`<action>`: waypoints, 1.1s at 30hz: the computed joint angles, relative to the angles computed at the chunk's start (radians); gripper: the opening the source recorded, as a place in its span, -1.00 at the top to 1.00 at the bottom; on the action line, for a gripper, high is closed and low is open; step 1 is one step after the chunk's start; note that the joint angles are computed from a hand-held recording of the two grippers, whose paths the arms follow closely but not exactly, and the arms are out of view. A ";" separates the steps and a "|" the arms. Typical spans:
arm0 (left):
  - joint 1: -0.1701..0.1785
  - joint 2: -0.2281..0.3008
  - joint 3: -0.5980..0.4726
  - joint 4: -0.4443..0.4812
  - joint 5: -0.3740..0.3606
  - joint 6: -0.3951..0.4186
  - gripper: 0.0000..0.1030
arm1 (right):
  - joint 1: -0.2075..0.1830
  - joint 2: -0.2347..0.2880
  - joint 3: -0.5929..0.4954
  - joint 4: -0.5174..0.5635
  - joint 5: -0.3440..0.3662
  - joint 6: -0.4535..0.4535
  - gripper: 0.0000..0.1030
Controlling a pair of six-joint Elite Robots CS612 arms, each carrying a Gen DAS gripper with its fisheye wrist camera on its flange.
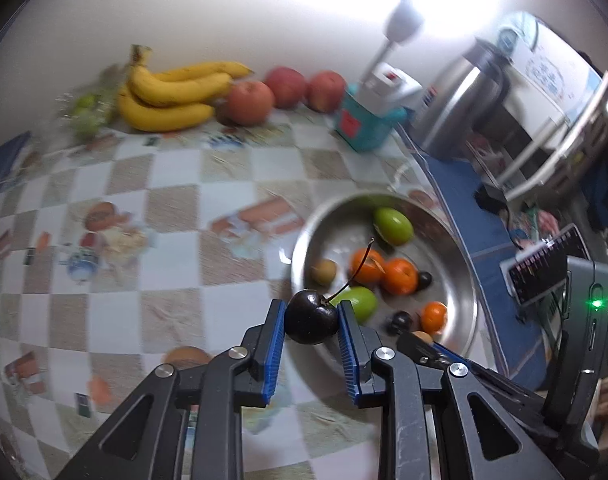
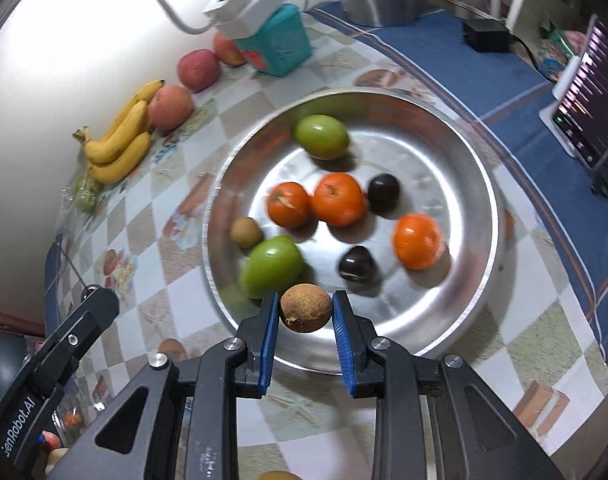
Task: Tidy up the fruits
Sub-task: 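Carry the held plum and brown fruit over the steel bowl, then open both tools to drop the plum and brown fruit into the bowl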
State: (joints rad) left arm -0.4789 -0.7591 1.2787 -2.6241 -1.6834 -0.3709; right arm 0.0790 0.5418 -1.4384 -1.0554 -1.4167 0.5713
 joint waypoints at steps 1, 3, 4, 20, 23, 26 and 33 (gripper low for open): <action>-0.002 0.004 -0.005 0.006 -0.008 0.004 0.46 | -0.001 0.002 -0.005 0.007 -0.001 -0.001 0.45; -0.008 0.014 -0.018 0.030 -0.016 0.019 0.46 | -0.003 0.006 -0.013 0.026 -0.009 0.000 0.45; -0.010 0.017 -0.021 0.038 -0.019 0.020 0.46 | -0.005 0.009 -0.016 0.035 -0.008 0.001 0.45; -0.008 0.072 -0.085 0.154 -0.111 -0.004 0.43 | -0.012 0.018 -0.018 0.100 -0.005 0.002 0.45; -0.004 0.075 -0.086 0.155 -0.129 -0.016 0.43 | -0.011 0.017 -0.014 0.097 -0.012 0.002 0.45; -0.002 0.077 -0.088 0.160 -0.136 -0.030 0.37 | -0.009 0.015 -0.009 0.098 -0.019 0.002 0.45; 0.009 0.070 -0.071 0.132 -0.153 -0.065 -0.03 | -0.007 0.012 -0.007 0.092 -0.040 0.014 0.44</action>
State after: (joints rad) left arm -0.4703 -0.6896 1.2073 -2.4917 -1.8364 -0.4359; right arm 0.0721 0.5543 -1.4456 -0.9632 -1.4563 0.5852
